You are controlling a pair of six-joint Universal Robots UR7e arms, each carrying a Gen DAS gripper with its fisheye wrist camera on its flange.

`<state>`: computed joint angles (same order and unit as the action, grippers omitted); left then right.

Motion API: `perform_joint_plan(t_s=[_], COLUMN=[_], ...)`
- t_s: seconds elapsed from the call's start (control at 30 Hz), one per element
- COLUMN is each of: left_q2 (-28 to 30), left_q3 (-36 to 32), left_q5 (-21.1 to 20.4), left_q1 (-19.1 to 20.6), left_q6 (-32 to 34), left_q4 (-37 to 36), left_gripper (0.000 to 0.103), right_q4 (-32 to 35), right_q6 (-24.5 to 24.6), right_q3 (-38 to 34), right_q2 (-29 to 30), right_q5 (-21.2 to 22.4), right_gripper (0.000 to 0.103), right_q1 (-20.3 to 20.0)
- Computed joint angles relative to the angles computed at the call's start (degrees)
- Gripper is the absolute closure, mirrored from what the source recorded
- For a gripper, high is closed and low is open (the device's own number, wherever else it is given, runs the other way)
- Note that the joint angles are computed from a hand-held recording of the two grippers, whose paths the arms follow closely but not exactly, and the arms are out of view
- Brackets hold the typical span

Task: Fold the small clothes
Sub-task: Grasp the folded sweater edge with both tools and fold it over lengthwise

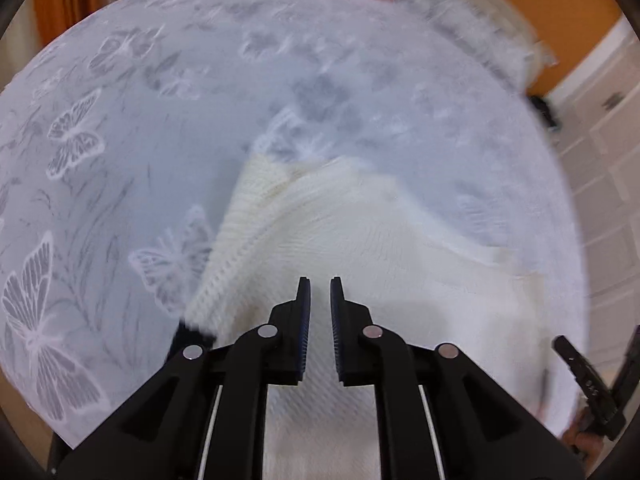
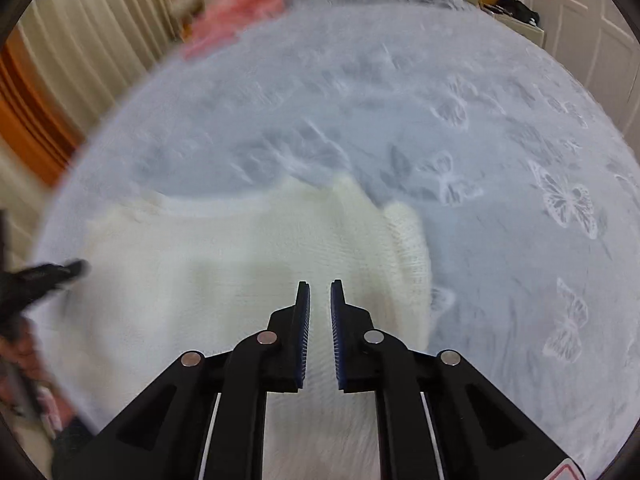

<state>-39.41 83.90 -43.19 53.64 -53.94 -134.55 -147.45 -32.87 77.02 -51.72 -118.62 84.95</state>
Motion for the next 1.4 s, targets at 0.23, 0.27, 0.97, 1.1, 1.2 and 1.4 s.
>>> perform_joint_plan(t_s=[0.23, 0.27, 0.97, 1.1, 1.2, 1.4], left_q2=[-7.54, -9.53, -13.69, -19.69, -24.66, -23.82], left_q3=[12.32, 15.51, 32.05, 36.41, 40.71, 44.49], left_q5=[-3.36, -3.66, -8.23, -8.13, -10.05, -11.90], left_q1=[-0.61, -1.50, -3.95, -7.84, -10.99, -11.83], left_q6=[-1.00, -1.49, -22.89, -21.36, -26.33, -32.74], left_q4=[-18.57, -21.60, -36.90, -35.71, -28.33, -23.50], left_gripper=[0.083, 0.062, 0.093, 0.093, 0.094, 0.089], right_q4=[-1.59, -3.23, 1.76, 5.16, 7.67, 14.66], right_q6=[6.55, 7.10, 25.76, 20.98, 18.04, 20.73], right_q3=[5.03, 8.35, 22.14, 25.93, 29.86, 31.84], right_q2=[-6.34, -9.09, -19.63, -26.91, -31.83, -32.82], right_q5=[4.67, 6.84, 20.48, 20.12, 16.63, 13.11], right_gripper=[0.061, 0.045, 0.092, 0.092, 0.092, 0.082], right_q1=[-2.30, -2.98, -8.94, -8.06, -8.63, -13.44])
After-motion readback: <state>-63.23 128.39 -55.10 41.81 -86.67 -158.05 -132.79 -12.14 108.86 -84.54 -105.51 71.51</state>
